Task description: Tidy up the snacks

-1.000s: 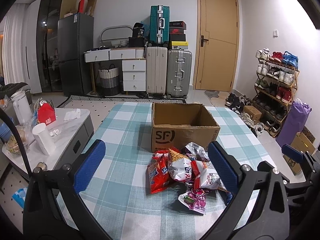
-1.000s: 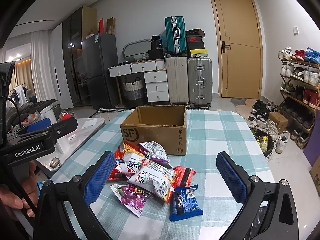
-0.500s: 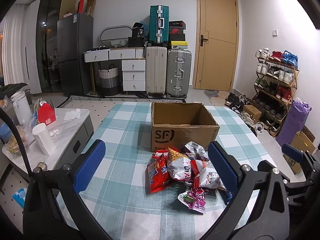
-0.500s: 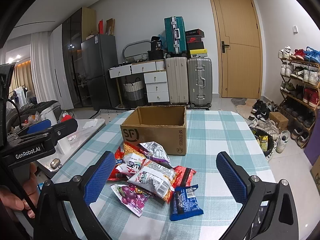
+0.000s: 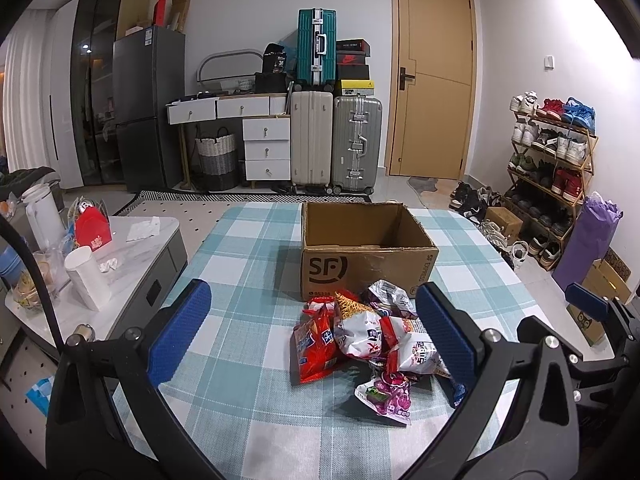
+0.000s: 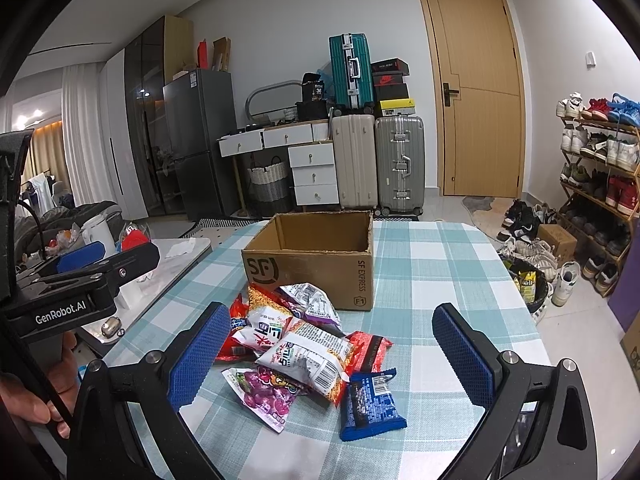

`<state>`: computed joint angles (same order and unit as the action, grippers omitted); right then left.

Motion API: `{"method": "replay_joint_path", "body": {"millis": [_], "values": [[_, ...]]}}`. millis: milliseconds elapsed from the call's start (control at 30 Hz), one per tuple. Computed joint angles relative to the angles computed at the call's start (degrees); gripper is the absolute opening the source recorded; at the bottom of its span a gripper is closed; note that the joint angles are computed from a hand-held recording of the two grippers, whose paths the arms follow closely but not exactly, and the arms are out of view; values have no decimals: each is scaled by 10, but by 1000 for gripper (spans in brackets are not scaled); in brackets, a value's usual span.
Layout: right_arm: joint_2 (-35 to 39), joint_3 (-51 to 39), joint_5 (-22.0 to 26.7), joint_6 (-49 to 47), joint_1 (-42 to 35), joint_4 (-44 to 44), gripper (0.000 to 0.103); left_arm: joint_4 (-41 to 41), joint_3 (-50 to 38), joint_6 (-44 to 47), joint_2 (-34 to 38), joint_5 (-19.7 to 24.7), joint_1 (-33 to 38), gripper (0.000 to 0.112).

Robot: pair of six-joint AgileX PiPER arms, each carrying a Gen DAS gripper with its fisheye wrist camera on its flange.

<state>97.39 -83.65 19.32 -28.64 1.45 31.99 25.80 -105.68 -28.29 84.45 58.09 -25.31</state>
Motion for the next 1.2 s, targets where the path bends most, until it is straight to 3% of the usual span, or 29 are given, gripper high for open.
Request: {"method": "replay_joint_path", "body": {"millis": [467, 700, 967, 1200], "values": [[-12, 19, -5, -36, -13, 40, 103, 5, 10, 5, -4, 4, -7, 102], [4, 17, 10, -79, -29, 81, 103, -47, 12, 57, 13, -10, 26, 102], [84, -57, 110, -133, -57, 150, 103, -115, 64, 98, 28, -54, 62, 102], [194, -177, 208, -97, -58, 155, 103, -154, 121, 119, 46, -104, 85, 102]]}}
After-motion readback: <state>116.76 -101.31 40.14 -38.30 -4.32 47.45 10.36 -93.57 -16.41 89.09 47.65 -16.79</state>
